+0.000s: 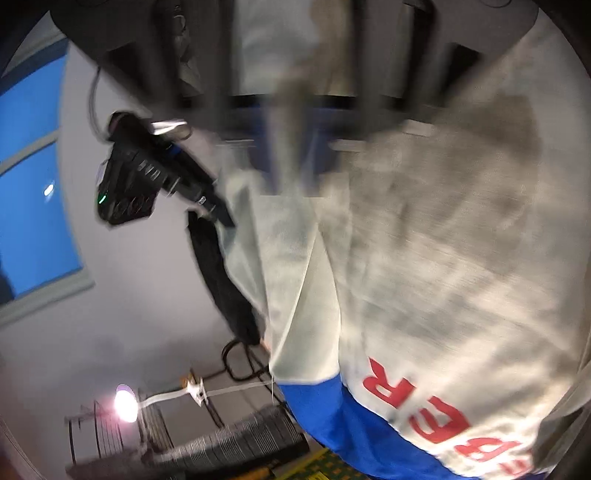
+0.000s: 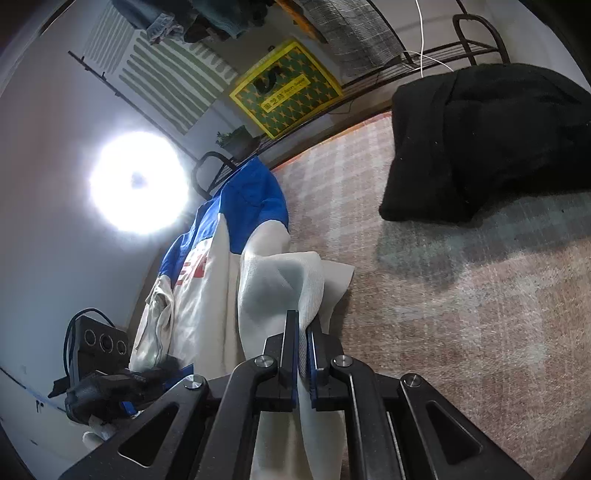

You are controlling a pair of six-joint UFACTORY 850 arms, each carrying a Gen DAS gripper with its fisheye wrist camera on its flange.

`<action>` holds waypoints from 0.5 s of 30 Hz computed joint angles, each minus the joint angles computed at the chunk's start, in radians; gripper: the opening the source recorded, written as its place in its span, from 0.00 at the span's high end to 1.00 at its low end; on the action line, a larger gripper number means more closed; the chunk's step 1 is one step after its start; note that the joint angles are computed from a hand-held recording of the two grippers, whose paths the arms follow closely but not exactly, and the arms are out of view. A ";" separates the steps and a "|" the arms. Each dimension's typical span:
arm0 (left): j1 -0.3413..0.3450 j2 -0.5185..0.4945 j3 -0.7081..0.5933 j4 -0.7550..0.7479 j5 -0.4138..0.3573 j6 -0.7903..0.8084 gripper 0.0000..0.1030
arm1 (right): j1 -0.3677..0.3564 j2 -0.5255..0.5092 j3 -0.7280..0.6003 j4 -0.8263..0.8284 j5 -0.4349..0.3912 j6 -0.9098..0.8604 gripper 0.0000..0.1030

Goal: Fold large clothes

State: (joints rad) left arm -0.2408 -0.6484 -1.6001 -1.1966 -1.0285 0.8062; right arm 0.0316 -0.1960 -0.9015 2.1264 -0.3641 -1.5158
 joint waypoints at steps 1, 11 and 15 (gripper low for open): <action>-0.003 0.017 0.018 0.004 0.024 0.016 1.00 | -0.002 -0.002 0.001 0.002 -0.005 0.001 0.98; 0.093 0.190 0.249 -0.068 0.177 0.065 1.00 | 0.001 0.011 0.020 0.117 0.003 -0.105 0.98; 0.099 0.193 0.248 -0.011 0.201 -0.002 1.00 | 0.032 -0.012 -0.025 0.004 0.135 -0.007 0.97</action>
